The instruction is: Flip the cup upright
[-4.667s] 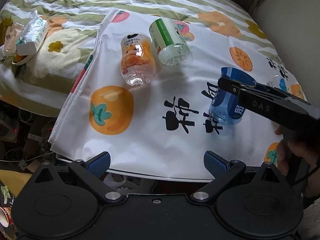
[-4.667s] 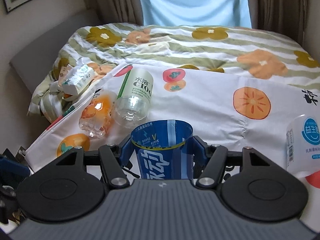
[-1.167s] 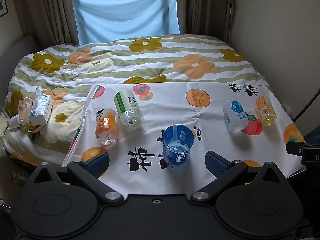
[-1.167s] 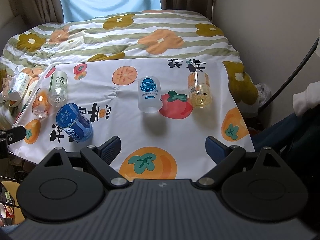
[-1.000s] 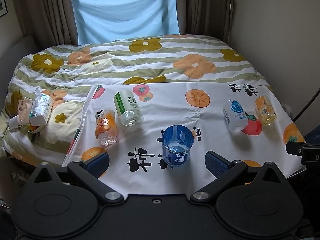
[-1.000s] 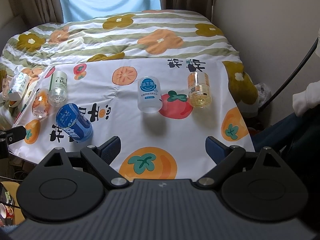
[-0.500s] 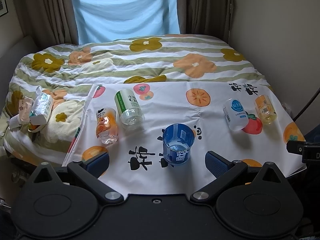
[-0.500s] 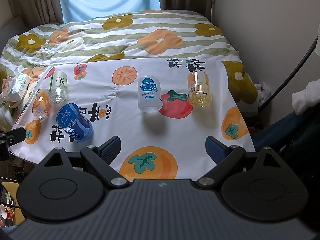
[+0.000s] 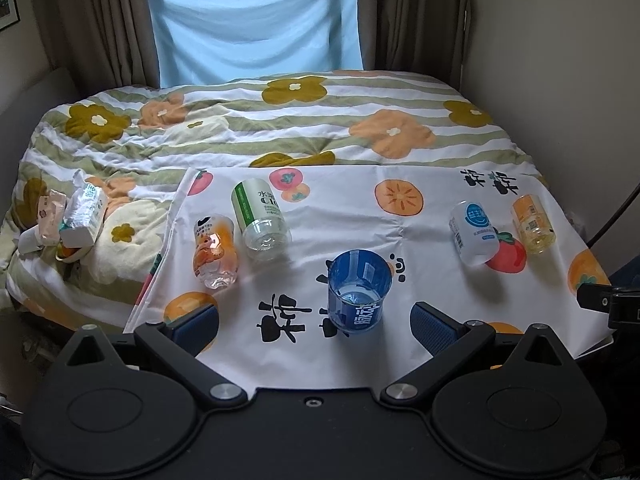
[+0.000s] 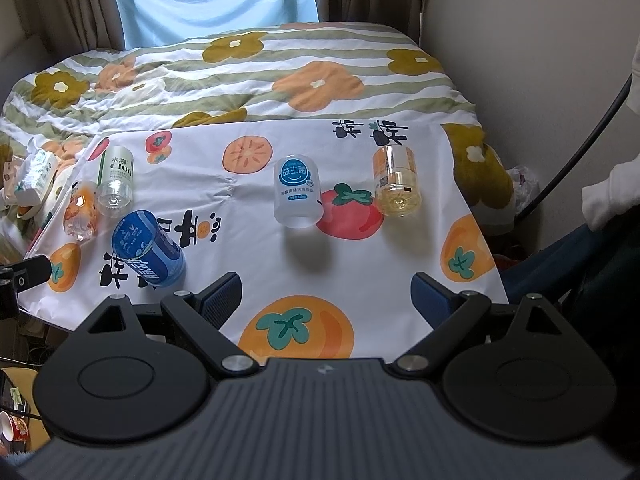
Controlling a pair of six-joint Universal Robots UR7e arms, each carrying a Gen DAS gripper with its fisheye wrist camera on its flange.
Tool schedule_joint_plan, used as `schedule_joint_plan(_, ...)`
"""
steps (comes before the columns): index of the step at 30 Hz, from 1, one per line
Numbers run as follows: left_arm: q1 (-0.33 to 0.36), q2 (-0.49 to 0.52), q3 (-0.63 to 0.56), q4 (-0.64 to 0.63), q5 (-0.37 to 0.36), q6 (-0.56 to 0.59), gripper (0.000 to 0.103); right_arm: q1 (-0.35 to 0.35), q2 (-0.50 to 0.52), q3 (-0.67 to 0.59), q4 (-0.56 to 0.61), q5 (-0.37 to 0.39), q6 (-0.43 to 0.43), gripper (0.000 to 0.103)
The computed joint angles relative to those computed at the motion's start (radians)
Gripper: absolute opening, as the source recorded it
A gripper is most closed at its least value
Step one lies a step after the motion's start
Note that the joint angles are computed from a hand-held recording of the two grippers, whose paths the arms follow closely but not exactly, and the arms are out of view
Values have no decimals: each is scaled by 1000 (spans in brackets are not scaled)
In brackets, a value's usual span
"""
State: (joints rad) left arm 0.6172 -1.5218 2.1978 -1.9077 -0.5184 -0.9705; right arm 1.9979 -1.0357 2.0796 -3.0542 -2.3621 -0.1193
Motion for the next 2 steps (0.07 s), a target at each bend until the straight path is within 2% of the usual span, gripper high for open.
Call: schedule_joint_plan(2, 1, 0, -2, 2, -2, 1, 103, 0, 0, 0, -1, 0, -1, 103)
